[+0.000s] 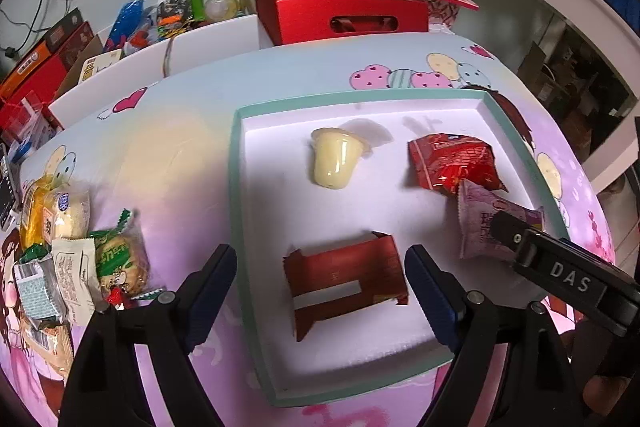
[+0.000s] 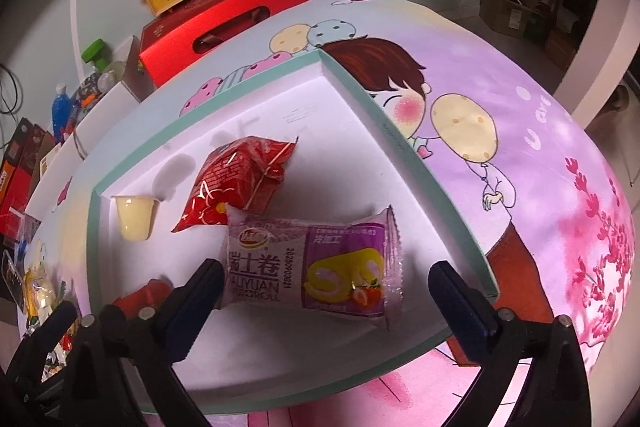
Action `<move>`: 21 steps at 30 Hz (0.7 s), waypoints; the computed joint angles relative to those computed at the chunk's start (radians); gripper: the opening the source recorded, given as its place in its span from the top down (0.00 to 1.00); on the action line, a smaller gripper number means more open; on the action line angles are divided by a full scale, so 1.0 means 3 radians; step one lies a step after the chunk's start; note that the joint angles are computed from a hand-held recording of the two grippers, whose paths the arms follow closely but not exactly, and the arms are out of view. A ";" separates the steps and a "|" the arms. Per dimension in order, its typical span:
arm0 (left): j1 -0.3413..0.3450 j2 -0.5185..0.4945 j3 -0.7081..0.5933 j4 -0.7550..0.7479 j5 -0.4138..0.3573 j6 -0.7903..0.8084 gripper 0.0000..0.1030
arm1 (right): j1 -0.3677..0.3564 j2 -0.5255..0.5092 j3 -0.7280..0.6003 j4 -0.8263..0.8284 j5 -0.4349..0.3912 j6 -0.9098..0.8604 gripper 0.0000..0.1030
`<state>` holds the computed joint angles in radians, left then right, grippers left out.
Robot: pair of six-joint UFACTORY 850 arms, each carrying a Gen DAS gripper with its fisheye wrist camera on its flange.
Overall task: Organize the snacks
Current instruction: 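Open both tools and lift them away from the tray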
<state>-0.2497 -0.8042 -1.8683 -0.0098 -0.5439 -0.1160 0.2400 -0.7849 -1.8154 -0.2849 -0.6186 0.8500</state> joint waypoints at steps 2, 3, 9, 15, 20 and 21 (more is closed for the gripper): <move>0.0008 0.0002 0.0006 0.0028 0.0008 -0.0046 0.16 | 0.0002 -0.0002 -0.0007 -0.0004 -0.0002 -0.0010 0.00; 0.0013 0.0005 0.0011 0.0037 0.0014 -0.0065 0.16 | 0.0002 -0.0004 -0.0008 0.0001 0.0001 -0.0020 0.00; 0.0026 -0.0004 0.0000 0.0077 -0.0006 -0.0134 0.16 | -0.0002 0.0004 0.0004 -0.0022 0.0005 0.0024 0.00; 0.0018 -0.0024 -0.0027 0.0181 -0.0057 -0.0181 0.16 | -0.0001 0.0007 0.0001 -0.0028 0.0008 0.0015 0.00; 0.0025 -0.0017 -0.0024 0.0186 -0.0077 -0.0190 0.16 | 0.0001 0.0023 0.0014 -0.0066 0.0023 0.0057 0.00; 0.0026 -0.0016 -0.0026 0.0188 -0.0087 -0.0190 0.16 | 0.0004 0.0029 0.0015 -0.0080 0.0025 0.0066 0.00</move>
